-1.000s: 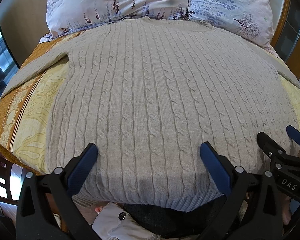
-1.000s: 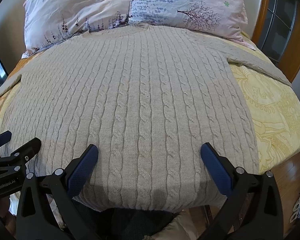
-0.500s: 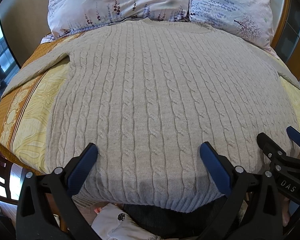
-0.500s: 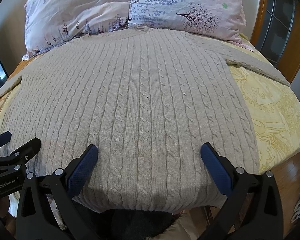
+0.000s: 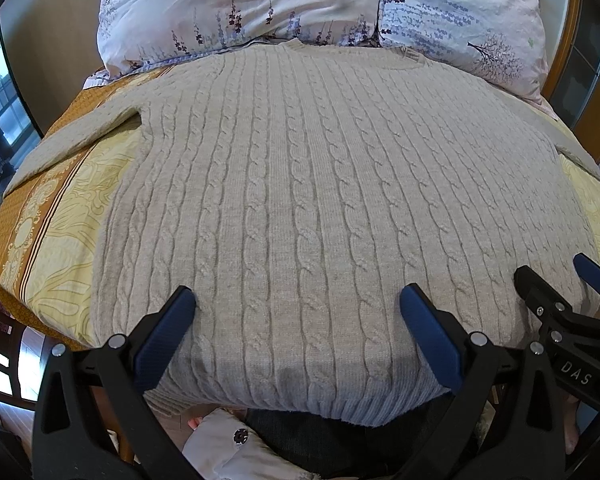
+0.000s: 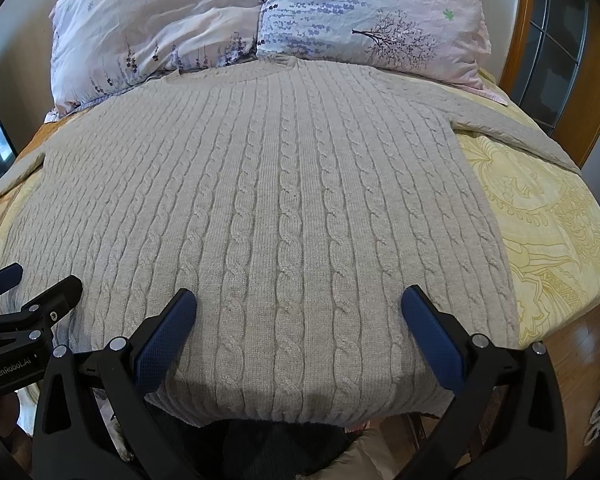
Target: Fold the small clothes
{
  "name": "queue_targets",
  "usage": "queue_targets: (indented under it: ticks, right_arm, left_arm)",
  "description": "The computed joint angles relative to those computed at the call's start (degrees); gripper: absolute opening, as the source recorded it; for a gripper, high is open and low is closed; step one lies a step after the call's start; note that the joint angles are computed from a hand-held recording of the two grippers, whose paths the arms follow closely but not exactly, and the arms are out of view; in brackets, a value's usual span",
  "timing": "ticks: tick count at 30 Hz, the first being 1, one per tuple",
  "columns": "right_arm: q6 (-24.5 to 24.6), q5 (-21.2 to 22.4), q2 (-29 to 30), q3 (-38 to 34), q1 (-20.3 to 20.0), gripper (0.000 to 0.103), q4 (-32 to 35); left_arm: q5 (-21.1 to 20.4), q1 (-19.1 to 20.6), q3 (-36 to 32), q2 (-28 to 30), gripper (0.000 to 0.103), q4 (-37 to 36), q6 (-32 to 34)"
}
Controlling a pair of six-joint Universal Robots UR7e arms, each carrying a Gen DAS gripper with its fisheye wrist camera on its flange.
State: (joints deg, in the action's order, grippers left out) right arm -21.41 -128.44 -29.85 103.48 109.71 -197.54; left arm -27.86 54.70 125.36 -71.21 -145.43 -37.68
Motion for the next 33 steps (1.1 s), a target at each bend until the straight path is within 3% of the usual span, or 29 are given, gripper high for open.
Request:
queue_targets:
  ticks: [33]
  right_arm:
    - [-0.8,0.6,0.1,0.0,0.0,0.102,-0.1]
  left_arm:
    - [0.1,0.0,0.2,0.1,0.101,-0.4,0.2]
